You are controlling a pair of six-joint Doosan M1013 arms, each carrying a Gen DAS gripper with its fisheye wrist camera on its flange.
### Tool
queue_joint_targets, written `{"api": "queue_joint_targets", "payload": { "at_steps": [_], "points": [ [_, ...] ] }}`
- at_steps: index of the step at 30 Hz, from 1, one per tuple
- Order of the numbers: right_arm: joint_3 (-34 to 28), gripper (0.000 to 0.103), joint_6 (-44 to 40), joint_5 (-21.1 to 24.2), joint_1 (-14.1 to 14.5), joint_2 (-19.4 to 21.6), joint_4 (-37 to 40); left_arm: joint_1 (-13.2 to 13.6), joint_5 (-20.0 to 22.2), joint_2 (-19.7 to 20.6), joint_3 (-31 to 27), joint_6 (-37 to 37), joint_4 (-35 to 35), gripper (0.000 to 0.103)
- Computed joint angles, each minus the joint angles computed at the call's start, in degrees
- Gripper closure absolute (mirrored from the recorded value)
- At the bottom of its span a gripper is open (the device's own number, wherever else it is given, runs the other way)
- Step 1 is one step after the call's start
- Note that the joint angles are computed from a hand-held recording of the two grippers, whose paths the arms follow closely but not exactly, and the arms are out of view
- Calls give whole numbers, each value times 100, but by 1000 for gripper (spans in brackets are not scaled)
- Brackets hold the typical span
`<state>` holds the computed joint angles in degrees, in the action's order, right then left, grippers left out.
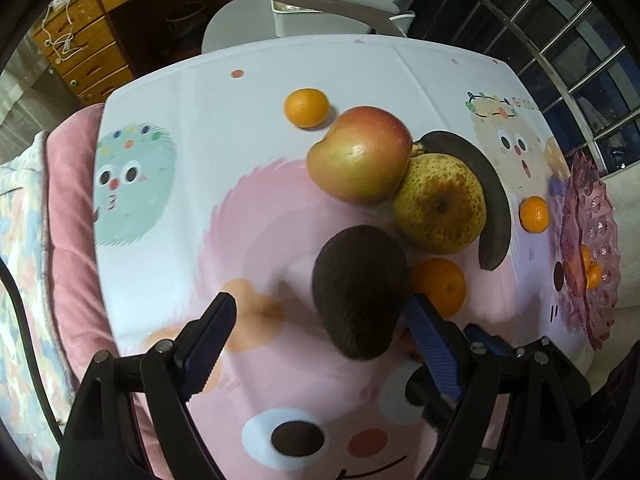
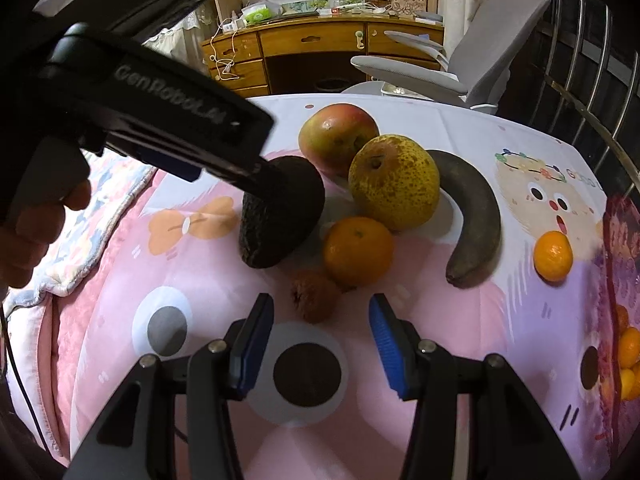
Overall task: Organize fruits
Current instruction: 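Grasp the dark avocado with the left tool while the right tool grasps a dried date, then carry the avocado and the date over the pink glass bowl with both tools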
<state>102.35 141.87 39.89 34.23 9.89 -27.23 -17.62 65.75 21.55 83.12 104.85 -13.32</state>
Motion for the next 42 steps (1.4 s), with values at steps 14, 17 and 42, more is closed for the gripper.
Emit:
{"api": "queue_joint_targets", "payload": {
  "at_steps": [14, 17, 42],
  "points": [
    [47, 68, -108, -256, -93, 118, 243, -35, -365, 124, 61, 152, -404, 24],
    [55, 70, -56, -291, -95, 127, 191, -2, -335, 155, 69, 266, -655, 31],
    [150, 74, -330, -179, -67, -163, 346, 135, -822, -329, 540, 501, -1176, 48]
  ]
}}
